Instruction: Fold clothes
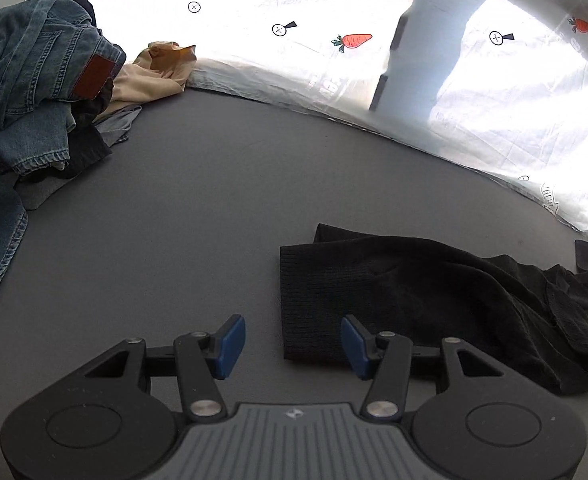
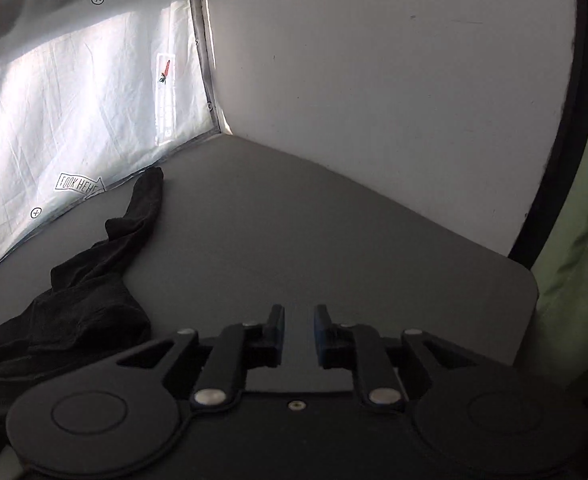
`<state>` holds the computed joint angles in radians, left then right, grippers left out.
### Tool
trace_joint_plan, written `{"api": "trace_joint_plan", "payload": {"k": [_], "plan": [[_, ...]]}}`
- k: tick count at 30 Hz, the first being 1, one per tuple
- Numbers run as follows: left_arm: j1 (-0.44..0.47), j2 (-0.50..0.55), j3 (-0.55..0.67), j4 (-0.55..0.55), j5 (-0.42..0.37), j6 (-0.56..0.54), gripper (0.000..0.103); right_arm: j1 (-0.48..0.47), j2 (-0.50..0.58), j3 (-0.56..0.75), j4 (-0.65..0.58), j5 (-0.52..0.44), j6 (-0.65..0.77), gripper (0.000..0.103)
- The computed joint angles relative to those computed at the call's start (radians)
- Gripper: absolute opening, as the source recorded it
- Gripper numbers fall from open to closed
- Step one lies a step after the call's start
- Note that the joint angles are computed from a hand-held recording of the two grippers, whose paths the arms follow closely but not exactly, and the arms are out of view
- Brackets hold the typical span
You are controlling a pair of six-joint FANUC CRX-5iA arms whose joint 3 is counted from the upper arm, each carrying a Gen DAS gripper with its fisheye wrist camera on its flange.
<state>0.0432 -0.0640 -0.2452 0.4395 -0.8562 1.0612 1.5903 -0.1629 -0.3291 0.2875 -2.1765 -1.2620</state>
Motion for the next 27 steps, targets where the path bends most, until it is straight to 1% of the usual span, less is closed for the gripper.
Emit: {"api": "trace_joint_plan", "payload": {"k": [3, 6, 8, 9, 11, 13, 15, 17, 20, 22, 25, 27], "plan": [[-0.028, 0.058, 0.048, -0.048, -0.006, 0.019, 0.054, -0.067, -0.001, -0.064, 0.114, 0.148, 0.129, 0.035], [-0.073, 0.127, 0.118, -0.151, 0.014, 0.038, 0.054, -0.2, 0.01, -0.125, 0.276, 0.377, 0.348, 0.035], [-0.089, 0.176, 0.161, -0.177, 0.016, 0.039, 0.055, -0.303, 0.043, -0.129, 0.356, 0.518, 0.533, 0.04], [-0.097, 0.201, 0.184, -0.19, 0.016, 0.042, 0.055, -0.354, 0.062, -0.125, 0.388, 0.588, 0.624, 0.045], [-0.107, 0.248, 0.228, -0.214, 0.011, 0.063, 0.055, -0.451, 0.102, -0.112, 0.439, 0.722, 0.775, 0.047], [-0.113, 0.295, 0.273, -0.239, 0.009, 0.085, 0.055, -0.524, 0.131, -0.092, 0.448, 0.82, 0.847, 0.048], [-0.115, 0.331, 0.307, -0.239, 0.001, 0.086, 0.055, -0.593, 0.162, -0.066, 0.446, 0.91, 0.914, 0.048], [-0.115, 0.359, 0.328, -0.223, -0.003, 0.07, 0.056, -0.636, 0.199, -0.03, 0.42, 0.938, 0.979, 0.048], [-0.117, 0.385, 0.34, -0.204, 0.013, 0.047, 0.056, -0.656, 0.22, -0.016, 0.403, 0.951, 1.017, 0.048], [-0.116, 0.406, 0.356, -0.193, 0.001, 0.038, 0.056, -0.661, 0.219, -0.016, 0.389, 0.957, 1.017, 0.048], [-0.107, 0.417, 0.356, -0.151, -0.003, 0.01, 0.056, -0.665, 0.196, -0.047, 0.374, 0.979, 0.975, 0.049], [-0.098, 0.423, 0.354, -0.119, -0.014, -0.006, 0.054, -0.667, 0.188, -0.057, 0.362, 0.994, 0.962, 0.05]]}}
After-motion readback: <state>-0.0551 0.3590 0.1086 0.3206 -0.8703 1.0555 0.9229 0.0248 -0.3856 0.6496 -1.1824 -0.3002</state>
